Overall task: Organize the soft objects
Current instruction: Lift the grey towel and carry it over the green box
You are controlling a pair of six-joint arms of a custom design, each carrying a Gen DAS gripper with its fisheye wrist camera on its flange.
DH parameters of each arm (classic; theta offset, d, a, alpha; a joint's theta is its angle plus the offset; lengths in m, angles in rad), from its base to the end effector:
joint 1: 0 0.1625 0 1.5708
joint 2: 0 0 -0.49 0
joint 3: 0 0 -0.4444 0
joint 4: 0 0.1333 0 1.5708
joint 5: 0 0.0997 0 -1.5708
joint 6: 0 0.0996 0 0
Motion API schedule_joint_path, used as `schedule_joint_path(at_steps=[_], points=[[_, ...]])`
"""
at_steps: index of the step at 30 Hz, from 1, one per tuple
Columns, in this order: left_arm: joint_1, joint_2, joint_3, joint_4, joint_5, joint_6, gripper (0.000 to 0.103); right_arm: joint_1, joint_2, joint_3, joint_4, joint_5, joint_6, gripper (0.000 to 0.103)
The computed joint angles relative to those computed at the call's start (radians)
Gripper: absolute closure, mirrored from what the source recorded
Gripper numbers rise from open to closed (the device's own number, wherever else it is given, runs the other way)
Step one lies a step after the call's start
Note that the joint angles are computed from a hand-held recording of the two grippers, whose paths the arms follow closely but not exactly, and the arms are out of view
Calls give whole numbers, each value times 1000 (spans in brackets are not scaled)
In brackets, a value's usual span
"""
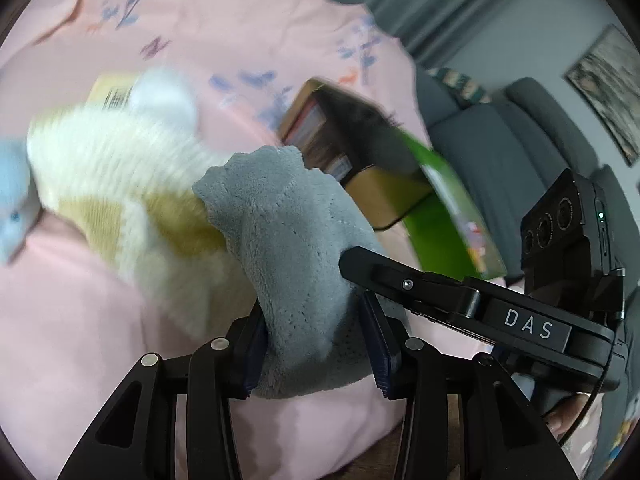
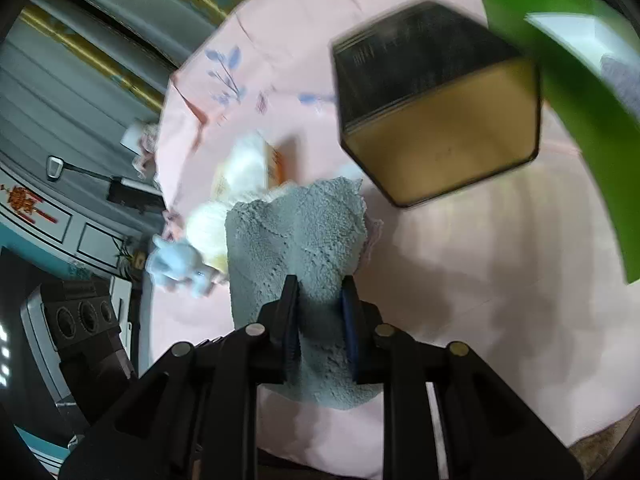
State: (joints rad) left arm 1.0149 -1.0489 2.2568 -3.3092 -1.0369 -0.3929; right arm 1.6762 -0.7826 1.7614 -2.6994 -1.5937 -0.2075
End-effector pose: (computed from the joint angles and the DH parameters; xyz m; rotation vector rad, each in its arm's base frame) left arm -0.1241 -0.5485 0.1483 0.0201 2.7417 -1.0023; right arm 0.2049 -0.6912 0.0557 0.4808 -3.0651 0.2307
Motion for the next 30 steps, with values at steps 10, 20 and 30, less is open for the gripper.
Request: schedule_joint_path(at_steps=[10,20,30], points=[[-59,34,-86,15,-24,128,59,-2,-91,56,-165,30,-17,82],[-72,135,-274,90,-106,263,59,-61,-139,38,-268,94,31,83],[-51,306,-532,223,-153,345,59,-122,-124,-38,-342,97,90,83]])
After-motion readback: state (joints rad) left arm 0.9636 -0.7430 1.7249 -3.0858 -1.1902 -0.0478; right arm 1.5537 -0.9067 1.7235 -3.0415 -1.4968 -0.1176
